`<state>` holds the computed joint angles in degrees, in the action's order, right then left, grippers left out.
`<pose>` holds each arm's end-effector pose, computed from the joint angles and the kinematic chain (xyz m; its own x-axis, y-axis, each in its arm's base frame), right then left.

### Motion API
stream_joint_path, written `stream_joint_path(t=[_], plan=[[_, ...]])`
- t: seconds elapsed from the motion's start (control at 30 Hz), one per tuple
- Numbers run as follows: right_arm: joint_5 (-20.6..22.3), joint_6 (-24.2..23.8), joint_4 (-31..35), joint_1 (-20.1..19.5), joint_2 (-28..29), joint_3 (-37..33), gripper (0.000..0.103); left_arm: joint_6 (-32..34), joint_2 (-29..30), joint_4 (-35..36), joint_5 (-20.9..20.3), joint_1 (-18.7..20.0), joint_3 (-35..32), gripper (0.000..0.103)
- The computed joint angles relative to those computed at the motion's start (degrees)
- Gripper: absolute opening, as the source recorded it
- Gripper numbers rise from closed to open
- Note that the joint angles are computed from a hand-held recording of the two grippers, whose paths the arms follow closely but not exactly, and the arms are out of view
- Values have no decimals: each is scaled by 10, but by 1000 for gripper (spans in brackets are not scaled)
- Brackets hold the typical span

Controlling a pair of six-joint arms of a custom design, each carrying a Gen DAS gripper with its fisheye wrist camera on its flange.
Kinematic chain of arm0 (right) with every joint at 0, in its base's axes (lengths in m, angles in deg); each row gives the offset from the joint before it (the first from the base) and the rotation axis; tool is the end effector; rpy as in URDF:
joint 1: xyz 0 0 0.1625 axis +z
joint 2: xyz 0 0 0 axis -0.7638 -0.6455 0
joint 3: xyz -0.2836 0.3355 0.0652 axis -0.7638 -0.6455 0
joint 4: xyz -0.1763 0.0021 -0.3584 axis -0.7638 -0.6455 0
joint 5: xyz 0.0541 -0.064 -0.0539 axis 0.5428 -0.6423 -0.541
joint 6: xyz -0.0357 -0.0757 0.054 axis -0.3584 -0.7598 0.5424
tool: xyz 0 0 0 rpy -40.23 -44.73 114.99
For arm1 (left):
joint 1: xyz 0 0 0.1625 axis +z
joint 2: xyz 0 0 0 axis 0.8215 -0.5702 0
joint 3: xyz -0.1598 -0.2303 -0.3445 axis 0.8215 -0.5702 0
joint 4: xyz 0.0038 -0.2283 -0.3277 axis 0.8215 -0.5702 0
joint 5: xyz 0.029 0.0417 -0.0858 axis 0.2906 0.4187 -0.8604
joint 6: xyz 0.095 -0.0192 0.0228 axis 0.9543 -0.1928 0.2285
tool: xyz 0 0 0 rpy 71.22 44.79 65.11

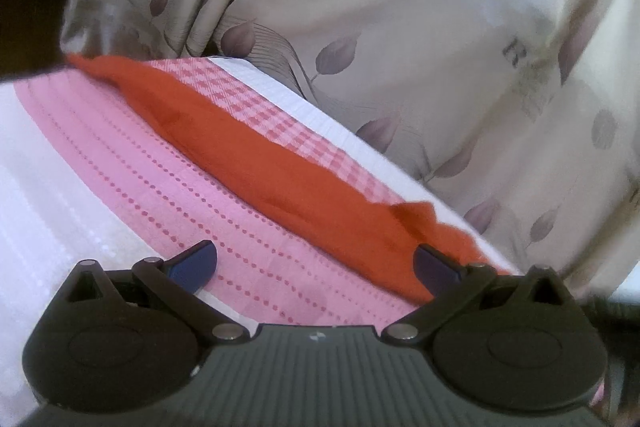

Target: Fold small clothes

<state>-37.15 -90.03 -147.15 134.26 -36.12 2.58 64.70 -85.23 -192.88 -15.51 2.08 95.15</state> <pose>0.0824 -0.7589 0.2130 -0.9639 -0.2657 -0.0158 -0.2075 0.7873 -0.5806 -0.1487 -0.6154 0.1157 -0.9482 -0.2525 -0.1926 0.0947 0.3540 -0.9304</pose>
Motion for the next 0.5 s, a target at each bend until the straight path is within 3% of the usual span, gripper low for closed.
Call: stream_joint_path(t=[0.07, 0.13, 0.2, 0.27, 0.33, 0.5], plan=[[0, -48, -17, -9, -42, 55, 13, -31, -15, 5, -16, 7, 9, 101], [-29, -126, -56, -12, -81, 111, 20, -47, -28, -3, -12, 10, 18, 101], [-71, -204, -109, -12, -104, 154, 50, -55, -49, 5, -9, 19, 28, 101], [-99, -268, -170, -19, -120, 192, 74, -71, -66, 7, 17, 27, 30, 102], [-101, -287, -194, -31, -130, 211, 75, -107, -92, 23, 8, 46, 36, 102], [-109, -248, -172, -48, -132, 212, 74, -131, -141, 97, -58, 93, 18, 102]])
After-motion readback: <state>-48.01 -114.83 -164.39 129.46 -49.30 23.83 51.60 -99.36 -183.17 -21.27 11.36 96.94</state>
